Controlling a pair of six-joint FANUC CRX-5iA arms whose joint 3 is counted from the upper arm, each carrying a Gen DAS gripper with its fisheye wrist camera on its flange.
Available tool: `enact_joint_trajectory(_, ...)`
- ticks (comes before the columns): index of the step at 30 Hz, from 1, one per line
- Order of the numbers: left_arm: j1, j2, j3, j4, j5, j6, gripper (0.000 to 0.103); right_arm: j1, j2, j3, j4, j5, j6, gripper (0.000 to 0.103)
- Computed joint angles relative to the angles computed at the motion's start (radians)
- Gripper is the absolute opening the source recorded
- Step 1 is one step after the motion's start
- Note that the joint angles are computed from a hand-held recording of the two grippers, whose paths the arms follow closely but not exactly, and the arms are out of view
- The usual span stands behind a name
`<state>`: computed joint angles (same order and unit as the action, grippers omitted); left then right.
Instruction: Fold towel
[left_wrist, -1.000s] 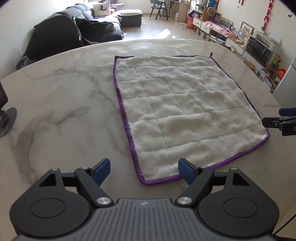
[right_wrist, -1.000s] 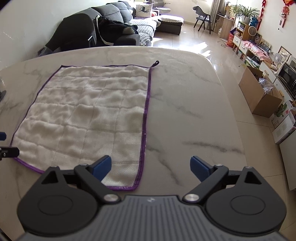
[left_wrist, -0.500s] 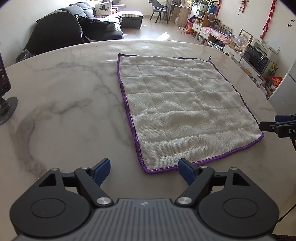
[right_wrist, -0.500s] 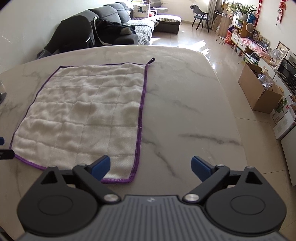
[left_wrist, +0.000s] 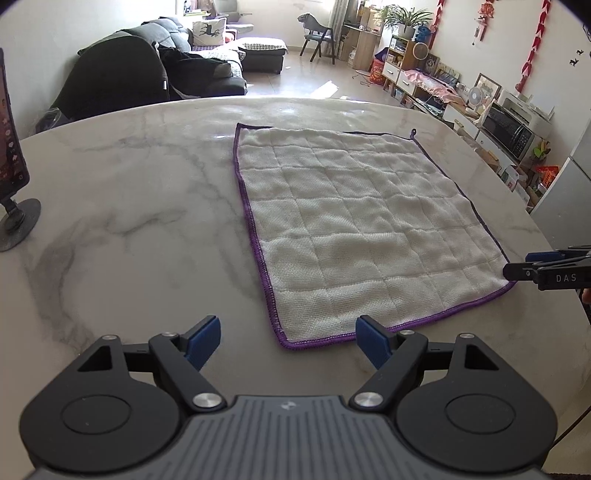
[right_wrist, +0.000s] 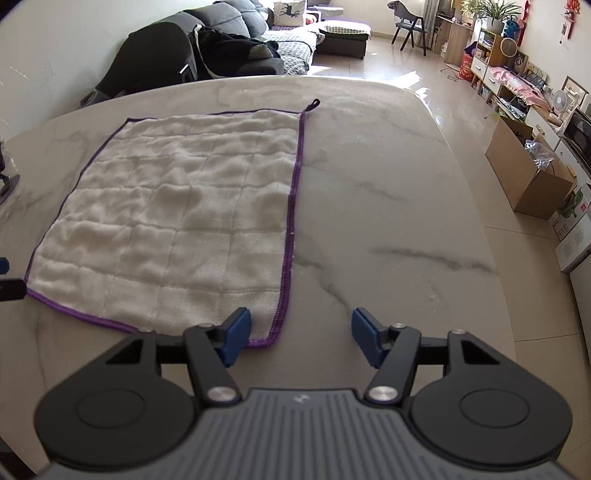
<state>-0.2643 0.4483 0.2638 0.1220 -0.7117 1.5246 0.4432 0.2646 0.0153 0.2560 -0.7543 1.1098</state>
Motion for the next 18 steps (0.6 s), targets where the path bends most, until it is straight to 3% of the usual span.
enact_joint_trajectory(3,-0.017,-0.006,-0.03,0.059,0.057,-0.115,0.081,-0.006,0.006,0.034,-0.055,-0.022,0.039,0.011)
enact_joint_trajectory(9,-0.078,0.052,0.005,0.131,0.094,-0.303,0.081,-0.012,0.011,0.06,-0.081,-0.038,0.04,0.002)
enact_joint_trajectory(18,-0.156,0.164,0.069,0.263,0.176,-0.516,0.075,-0.023,0.003,0.085,-0.127,-0.043,0.076,0.001)
